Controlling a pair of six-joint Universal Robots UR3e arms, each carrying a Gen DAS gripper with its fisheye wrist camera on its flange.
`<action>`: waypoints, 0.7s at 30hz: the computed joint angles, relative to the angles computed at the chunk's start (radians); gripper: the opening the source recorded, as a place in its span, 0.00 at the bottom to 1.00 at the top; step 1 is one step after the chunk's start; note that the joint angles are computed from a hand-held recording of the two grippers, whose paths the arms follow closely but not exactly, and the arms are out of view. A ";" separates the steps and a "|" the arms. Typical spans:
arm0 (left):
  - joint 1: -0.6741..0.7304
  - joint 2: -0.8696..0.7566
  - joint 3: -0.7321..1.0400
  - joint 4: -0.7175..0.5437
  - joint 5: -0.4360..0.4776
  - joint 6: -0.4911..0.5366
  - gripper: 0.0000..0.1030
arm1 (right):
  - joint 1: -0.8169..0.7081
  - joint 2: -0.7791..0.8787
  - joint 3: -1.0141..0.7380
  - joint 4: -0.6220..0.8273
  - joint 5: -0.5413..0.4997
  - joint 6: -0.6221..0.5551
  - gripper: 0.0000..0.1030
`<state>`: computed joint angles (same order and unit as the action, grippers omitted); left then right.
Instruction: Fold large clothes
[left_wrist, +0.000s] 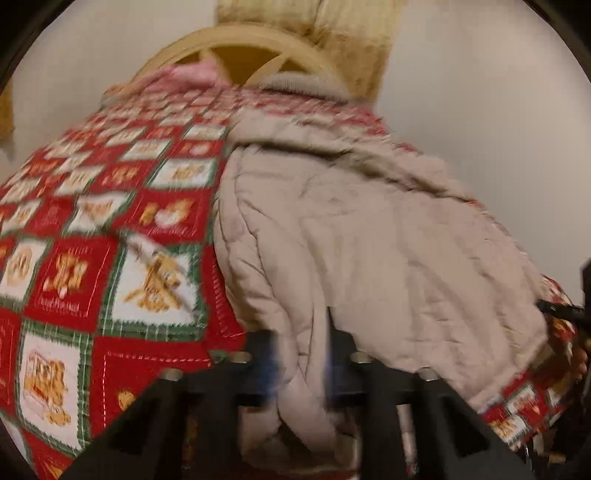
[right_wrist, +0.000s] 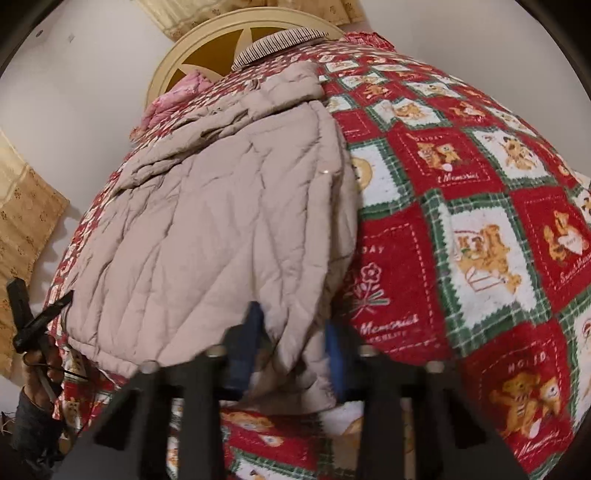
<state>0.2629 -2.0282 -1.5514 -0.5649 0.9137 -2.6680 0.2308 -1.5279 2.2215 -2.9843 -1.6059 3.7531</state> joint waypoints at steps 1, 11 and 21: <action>0.013 0.031 -0.032 0.006 -0.016 0.012 0.12 | -0.001 -0.015 0.001 0.005 0.008 -0.003 0.14; 0.348 0.494 -0.027 -0.974 -0.532 0.558 0.10 | 0.031 -0.500 0.063 0.189 0.107 0.063 0.11; 0.216 0.127 0.470 -0.960 -0.569 0.361 0.11 | -0.016 -0.448 -0.210 0.160 0.107 -0.004 0.11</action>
